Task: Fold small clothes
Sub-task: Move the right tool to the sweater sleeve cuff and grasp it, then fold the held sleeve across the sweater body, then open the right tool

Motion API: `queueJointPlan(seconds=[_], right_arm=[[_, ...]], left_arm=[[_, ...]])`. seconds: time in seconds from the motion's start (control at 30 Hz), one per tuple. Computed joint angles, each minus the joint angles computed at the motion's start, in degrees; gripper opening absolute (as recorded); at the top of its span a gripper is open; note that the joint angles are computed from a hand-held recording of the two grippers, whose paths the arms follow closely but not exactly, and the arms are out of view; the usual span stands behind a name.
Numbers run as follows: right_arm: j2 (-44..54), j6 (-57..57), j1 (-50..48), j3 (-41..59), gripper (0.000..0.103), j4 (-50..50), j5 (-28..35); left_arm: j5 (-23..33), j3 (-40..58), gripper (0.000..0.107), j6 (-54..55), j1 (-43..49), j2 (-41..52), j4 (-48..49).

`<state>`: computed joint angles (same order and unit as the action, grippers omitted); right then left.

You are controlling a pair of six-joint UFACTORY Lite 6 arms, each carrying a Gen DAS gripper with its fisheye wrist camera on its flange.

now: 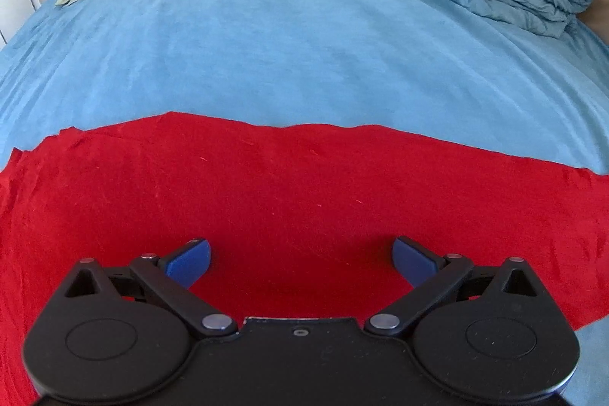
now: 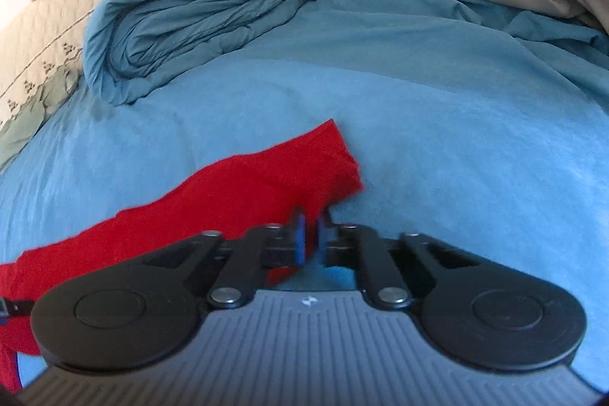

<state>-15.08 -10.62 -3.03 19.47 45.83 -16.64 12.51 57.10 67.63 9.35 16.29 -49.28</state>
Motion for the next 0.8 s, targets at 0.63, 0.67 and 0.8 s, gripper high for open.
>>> queueJointPlan(seconds=[0.63,0.67,0.8], right_arm=[[21.7,-36.2,40.5,45.6,0.020,42.3,-12.1],[25.8,-36.7,42.9,50.9,0.020,42.3,-12.2],[44.8,-40.1,51.7,74.9,0.020,42.1,-10.6]], left_arm=[[30.9,31.0,0.103,2.0,31.5,9.2,5.3],[31.3,34.8,0.103,2.1,34.1,11.1,6.1],[31.4,51.2,0.103,2.9,42.6,21.5,9.3]])
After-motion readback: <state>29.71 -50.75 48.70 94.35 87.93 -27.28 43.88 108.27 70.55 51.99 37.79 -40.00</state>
